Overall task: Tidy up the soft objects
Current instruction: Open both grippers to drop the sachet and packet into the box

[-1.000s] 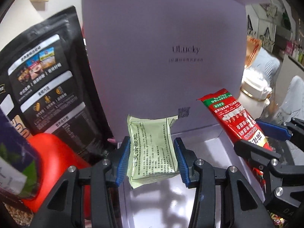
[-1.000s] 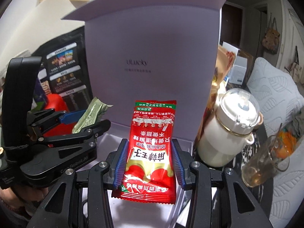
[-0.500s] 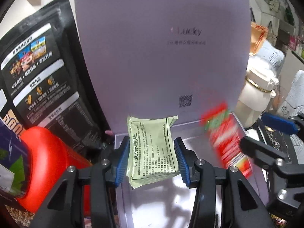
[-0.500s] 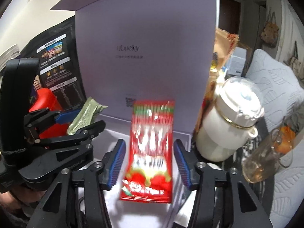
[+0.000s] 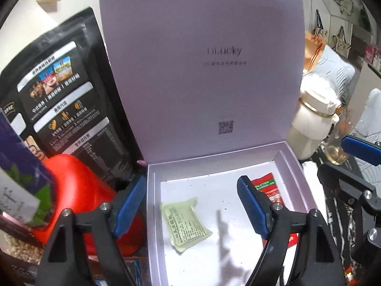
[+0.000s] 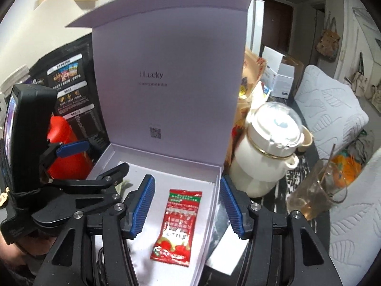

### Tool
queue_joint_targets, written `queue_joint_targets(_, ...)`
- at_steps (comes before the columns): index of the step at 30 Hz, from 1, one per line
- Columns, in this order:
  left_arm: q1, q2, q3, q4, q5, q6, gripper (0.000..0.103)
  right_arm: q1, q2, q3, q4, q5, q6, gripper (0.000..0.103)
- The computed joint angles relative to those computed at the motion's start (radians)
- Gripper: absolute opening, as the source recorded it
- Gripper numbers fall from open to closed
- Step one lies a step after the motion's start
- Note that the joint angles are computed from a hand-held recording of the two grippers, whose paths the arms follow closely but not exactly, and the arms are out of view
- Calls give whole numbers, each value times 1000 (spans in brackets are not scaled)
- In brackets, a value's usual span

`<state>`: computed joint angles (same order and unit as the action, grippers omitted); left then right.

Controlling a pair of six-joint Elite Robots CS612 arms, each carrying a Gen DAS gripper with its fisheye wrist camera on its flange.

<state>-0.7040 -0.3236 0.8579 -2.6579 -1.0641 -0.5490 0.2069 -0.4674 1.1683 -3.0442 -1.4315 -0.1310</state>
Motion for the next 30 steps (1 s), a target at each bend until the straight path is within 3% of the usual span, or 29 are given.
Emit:
queue_joint_targets(16, -39, -119, 157, -136, 103, 22, 79, -5, -94, 127, -143, -2, 16, 57)
queue_joint_targets(30, -90, -232, 339, -320, 204, 70, 79, -4, -195, 285, -324, -9, 21, 57)
